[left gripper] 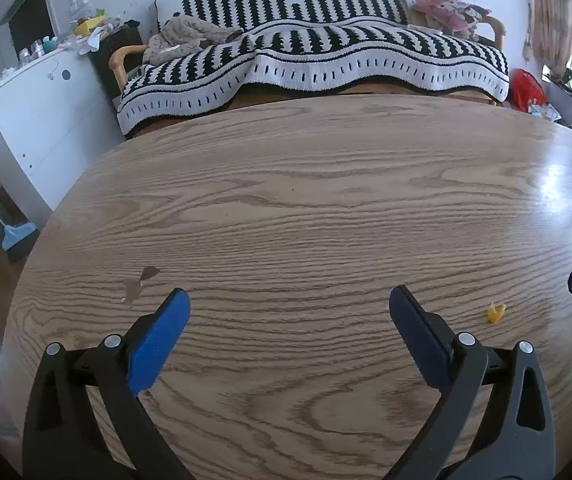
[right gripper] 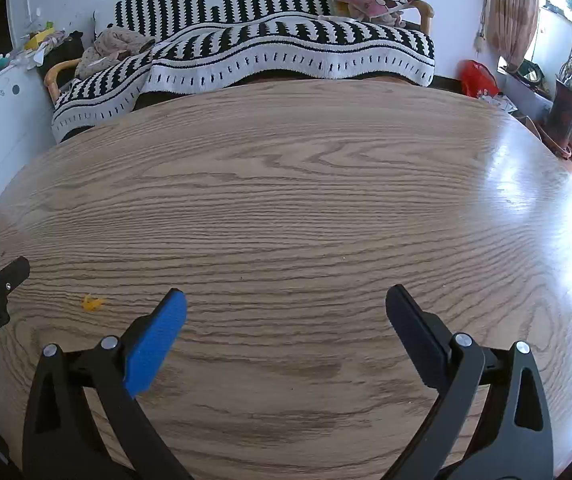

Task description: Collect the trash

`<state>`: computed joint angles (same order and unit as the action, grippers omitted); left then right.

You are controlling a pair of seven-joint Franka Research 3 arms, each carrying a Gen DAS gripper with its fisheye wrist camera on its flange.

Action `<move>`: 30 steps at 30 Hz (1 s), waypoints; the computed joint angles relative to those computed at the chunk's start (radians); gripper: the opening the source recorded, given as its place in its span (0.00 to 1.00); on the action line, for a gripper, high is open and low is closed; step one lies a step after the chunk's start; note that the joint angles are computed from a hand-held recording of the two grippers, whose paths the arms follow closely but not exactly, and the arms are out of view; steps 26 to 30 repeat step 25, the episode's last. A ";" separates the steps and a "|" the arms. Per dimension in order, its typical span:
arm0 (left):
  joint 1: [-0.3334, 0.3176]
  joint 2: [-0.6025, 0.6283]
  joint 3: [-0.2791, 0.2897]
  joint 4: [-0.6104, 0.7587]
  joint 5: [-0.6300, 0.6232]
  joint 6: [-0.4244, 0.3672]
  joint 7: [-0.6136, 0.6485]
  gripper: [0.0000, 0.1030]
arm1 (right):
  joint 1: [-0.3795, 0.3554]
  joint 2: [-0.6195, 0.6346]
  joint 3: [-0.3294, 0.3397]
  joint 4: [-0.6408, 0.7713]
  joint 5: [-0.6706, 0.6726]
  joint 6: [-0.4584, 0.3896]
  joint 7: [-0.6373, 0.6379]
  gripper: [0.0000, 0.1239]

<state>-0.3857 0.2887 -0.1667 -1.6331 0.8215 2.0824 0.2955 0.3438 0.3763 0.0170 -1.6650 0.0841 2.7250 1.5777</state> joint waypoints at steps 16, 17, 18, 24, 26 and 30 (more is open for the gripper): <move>0.031 -0.021 -0.003 -0.046 -0.050 0.101 0.009 0.94 | -0.022 -0.008 0.019 -0.004 0.055 -0.004 -0.045 0.78; 0.030 -0.020 -0.001 -0.047 -0.046 0.098 0.009 0.94 | -0.021 -0.008 0.018 -0.003 0.055 -0.008 -0.046 0.78; 0.028 -0.017 0.003 -0.045 -0.035 0.092 0.004 0.94 | -0.020 -0.007 0.016 -0.001 0.053 -0.011 -0.046 0.78; 0.043 0.006 0.004 -0.027 -0.081 0.084 0.014 0.94 | -0.005 -0.003 -0.005 0.006 0.020 -0.018 -0.014 0.78; 0.046 0.011 0.005 -0.025 -0.093 0.082 0.020 0.94 | -0.006 -0.003 -0.004 0.006 0.019 -0.018 -0.013 0.78; 0.046 0.011 0.005 -0.025 -0.093 0.082 0.020 0.94 | -0.006 -0.003 -0.004 0.006 0.019 -0.018 -0.013 0.78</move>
